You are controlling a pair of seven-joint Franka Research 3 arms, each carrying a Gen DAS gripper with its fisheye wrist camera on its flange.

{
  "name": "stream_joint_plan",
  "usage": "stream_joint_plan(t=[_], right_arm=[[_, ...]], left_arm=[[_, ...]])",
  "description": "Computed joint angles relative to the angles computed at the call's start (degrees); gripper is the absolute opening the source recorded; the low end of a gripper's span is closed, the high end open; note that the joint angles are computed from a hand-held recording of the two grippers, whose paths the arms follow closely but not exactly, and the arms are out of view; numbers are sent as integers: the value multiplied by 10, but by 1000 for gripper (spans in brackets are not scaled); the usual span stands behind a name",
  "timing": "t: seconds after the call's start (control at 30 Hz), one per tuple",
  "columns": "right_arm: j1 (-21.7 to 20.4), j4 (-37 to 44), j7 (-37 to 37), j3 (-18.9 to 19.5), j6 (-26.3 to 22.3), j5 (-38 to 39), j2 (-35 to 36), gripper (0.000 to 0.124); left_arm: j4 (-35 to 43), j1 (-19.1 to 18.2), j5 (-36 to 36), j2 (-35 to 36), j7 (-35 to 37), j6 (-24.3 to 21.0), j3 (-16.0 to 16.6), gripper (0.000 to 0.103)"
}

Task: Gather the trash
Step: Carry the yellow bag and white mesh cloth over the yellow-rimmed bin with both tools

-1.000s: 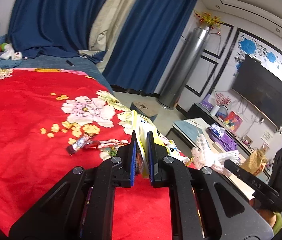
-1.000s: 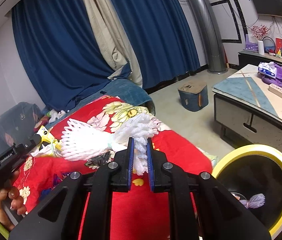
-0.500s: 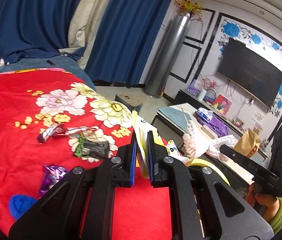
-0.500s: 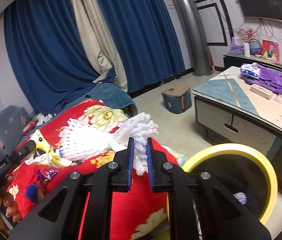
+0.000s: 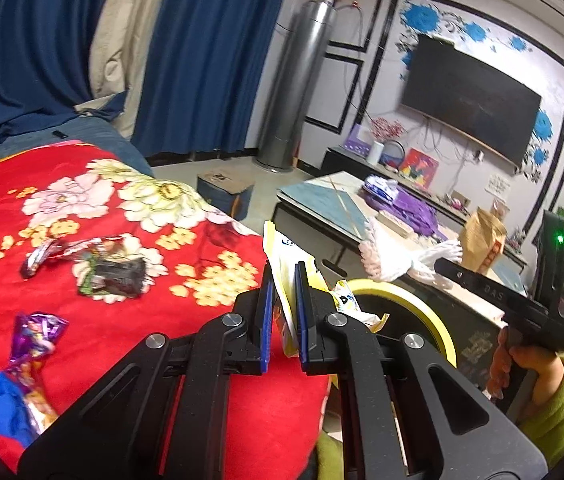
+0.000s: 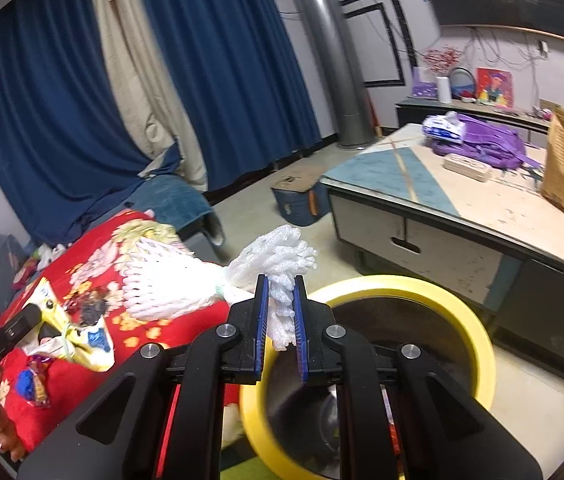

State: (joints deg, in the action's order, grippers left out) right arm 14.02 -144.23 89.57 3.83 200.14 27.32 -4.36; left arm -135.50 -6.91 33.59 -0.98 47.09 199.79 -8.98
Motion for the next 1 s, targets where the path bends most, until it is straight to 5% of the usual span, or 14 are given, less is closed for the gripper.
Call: stream_joint_plan(t=[0.33, 0.47, 0.53, 1.0], right_arm=[[-29, -3, -122, 20, -8, 156, 11, 12], [-28, 4, -164, 17, -18, 206, 22, 12], [-26, 1, -167, 9, -21, 207, 25, 12], [10, 57, -349, -28, -51, 409, 64, 12]], left_arm=[[38, -20, 17, 41, 29, -24, -30, 5], [79, 12, 92, 78, -18, -48, -76, 5], [82, -22, 50, 87, 28, -56, -59, 6], [153, 21, -10, 176, 146, -123, -161, 6]])
